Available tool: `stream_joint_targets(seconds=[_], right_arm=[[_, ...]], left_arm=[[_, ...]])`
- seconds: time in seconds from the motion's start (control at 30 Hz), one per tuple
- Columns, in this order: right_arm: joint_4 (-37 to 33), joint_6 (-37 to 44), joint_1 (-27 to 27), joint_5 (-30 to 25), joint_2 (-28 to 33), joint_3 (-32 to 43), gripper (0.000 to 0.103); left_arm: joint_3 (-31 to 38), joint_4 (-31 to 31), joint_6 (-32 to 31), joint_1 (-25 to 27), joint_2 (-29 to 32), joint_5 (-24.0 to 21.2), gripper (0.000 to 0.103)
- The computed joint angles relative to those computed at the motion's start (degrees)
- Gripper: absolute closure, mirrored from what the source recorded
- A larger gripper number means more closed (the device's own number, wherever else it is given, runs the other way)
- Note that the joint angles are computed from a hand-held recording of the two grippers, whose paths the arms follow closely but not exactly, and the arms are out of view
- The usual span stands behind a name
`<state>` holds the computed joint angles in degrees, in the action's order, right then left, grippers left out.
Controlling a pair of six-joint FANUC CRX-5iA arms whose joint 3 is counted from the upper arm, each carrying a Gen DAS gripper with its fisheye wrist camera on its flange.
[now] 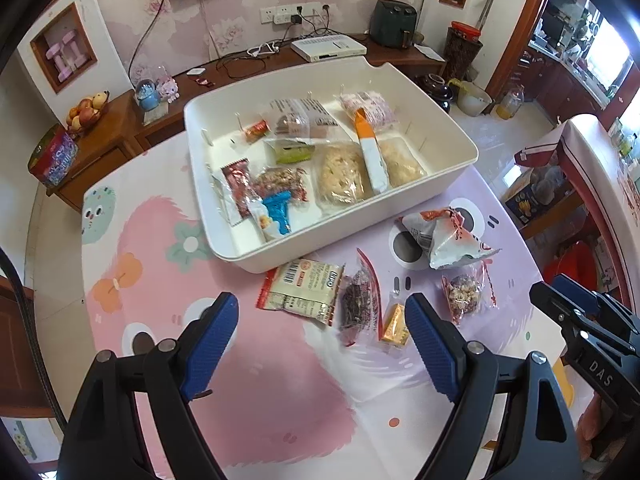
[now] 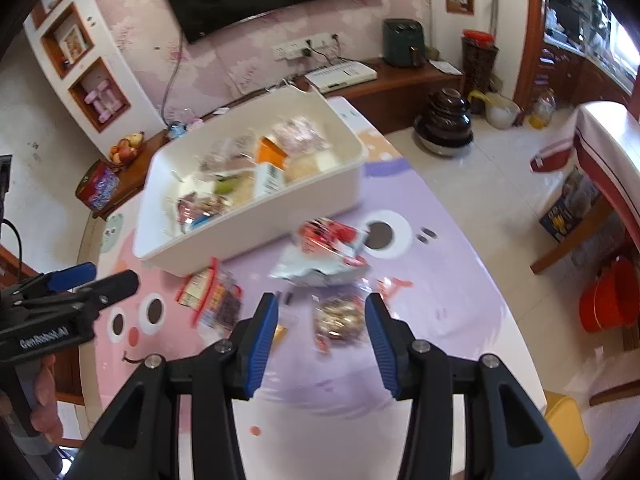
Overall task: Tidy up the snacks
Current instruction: 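Withdraw both tools from the tray back over the remaining snacks, then grasp the red-edged dark snack pack with the left tool while the right tool grasps the red-white printed bag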
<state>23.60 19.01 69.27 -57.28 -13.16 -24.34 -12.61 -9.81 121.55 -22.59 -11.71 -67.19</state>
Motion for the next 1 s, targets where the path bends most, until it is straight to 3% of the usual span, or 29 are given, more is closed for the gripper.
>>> stream_joint_targets(seconds=[0.33,0.47,0.73,1.0], right_arm=[[-5.25,2.27,-5.74,4.99,-1.70,-3.76,0.057],[-10.95,6.52,-9.29,8.07,-0.53,-2.28,0.057],[-18.27,15.63,-14.20,10.00,8.02,6.06,0.056],[-22.75,25.02,-15.84,4.02,19.65,16.97,0.054]], left_arm=[[-1.81,3.12,-0.16,-0.85,5.73,4.20,0.019],[-1.40,2.32,-0.33,-1.77,8.30,4.83,0.019],[-3.01,3.98,-0.49,-0.60,10.36,7.38,0.036],[-4.30,5.26,-0.26,-0.01,11.32,8.35,0.054]])
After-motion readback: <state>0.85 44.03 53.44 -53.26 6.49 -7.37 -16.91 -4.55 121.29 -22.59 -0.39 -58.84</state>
